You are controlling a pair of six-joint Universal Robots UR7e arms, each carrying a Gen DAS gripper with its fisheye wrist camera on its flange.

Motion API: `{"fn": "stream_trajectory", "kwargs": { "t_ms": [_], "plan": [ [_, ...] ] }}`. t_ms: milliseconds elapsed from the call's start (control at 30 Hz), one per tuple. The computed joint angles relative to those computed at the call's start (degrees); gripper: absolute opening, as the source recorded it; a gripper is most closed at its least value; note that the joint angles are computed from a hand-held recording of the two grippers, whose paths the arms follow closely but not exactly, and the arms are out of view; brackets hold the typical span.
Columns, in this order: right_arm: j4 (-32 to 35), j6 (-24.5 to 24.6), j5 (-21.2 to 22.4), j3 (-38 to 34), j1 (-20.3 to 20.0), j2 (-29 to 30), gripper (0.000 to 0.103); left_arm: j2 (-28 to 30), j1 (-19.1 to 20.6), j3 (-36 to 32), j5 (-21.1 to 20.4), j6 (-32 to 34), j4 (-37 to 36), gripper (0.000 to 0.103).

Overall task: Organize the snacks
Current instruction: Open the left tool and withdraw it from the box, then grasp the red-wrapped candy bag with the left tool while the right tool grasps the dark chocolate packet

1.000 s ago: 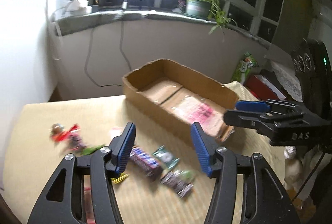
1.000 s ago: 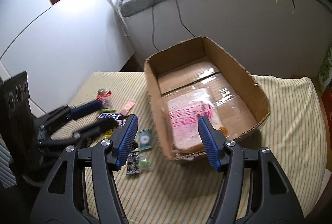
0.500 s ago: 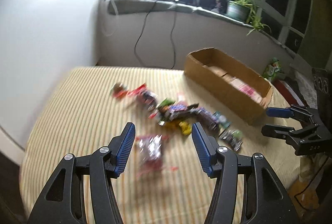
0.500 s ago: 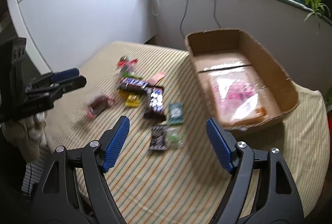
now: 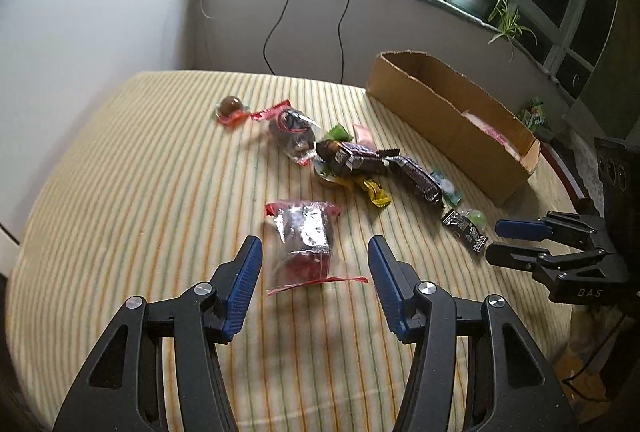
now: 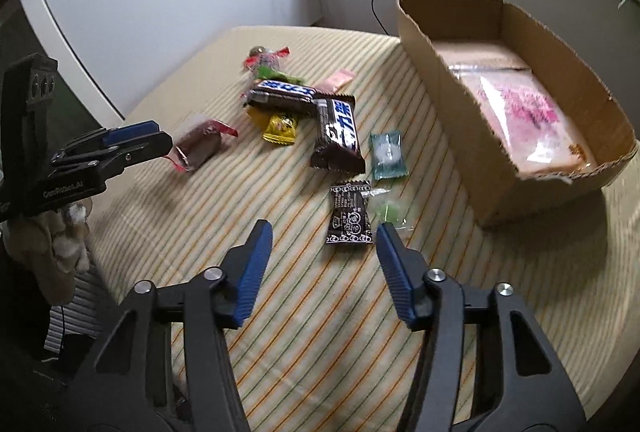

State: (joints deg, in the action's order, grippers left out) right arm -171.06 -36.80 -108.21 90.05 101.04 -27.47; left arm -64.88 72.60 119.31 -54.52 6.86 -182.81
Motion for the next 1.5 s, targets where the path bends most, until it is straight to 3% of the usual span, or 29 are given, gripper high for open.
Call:
{"fn": "stream_trajectory", "kwargs": {
  "t_ms": [300,767,933,1000,1500],
  "plan": [
    [2.7,1.7,-0.9,-3.6,-0.2,2.5,0.047,1.3,0.8,-1.6,-0.1,0.3,0.5,0.054],
    [2.8,2.8,-4.9,-8.1,0.5,6.2,0.04,3.3,2.2,-3.6,0.0,0.6,2.3,0.043],
    [1.3,1.5,-7.0,-9.3,1.1,7.5,0.028,3.5,2.2,-3.6,0.1,0.7,1.9,0.041],
    [1.3,1.4,-7.1,-9.2,1.1,7.5,0.027,3.5,2.3,-3.5,0.1,0.7,1.7,0.035],
    [0.5,1.2,-4.3,-6.7,1.6,4.9,0.026,2.5,1.4,-3.3,0.0,1.3,-0.2,0.033]
  ]
}}
